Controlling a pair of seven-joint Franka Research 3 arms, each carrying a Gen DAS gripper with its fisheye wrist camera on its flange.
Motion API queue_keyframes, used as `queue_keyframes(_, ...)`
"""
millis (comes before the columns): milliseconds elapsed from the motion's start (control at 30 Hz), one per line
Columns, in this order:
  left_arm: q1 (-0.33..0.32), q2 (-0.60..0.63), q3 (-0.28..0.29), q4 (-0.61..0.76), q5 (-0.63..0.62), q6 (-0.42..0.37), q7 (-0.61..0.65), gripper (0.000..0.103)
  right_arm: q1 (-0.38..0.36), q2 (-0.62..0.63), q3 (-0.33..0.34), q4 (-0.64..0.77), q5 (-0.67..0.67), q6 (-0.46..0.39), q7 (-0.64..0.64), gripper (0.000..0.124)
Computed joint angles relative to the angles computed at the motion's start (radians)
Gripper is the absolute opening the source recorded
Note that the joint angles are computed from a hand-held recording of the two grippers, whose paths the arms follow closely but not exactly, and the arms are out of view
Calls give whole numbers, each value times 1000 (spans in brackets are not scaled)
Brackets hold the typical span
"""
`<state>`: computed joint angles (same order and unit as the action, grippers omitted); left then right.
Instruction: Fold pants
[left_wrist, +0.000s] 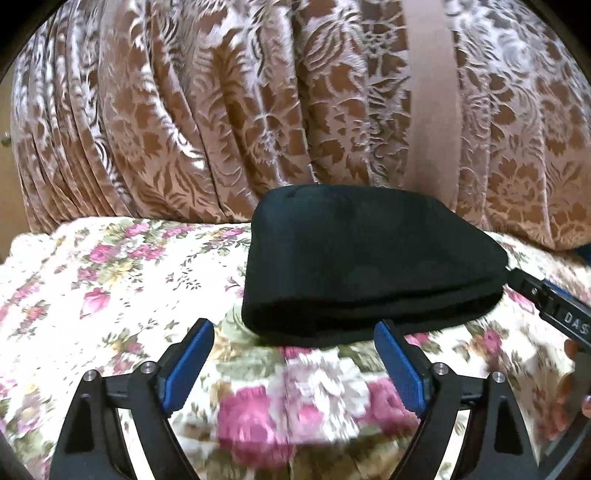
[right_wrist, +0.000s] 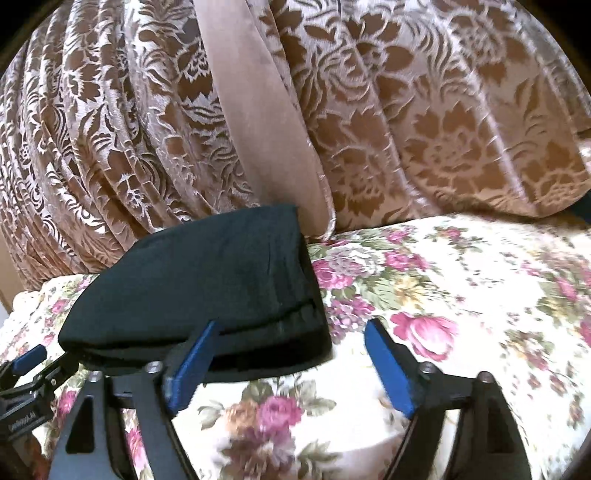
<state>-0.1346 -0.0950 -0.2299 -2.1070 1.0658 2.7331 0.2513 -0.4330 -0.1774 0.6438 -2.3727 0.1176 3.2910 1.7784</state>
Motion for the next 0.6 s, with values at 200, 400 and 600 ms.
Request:
queue_keyframes(200, -20, -91, -71, -60, 131, -184, -130, 102, 79, -139, -55, -106, 2, -20, 49, 85)
queue_keyframes(400, -35, -181, -82, -132, 128, -193, -144, 102, 148, -283, -72, -219, 17, -34, 61, 85)
queue_keyframes(600, -46, -276, -86, -194, 9, -183, -86, 102, 196, -399, -100, -284, 18, -89, 98, 85)
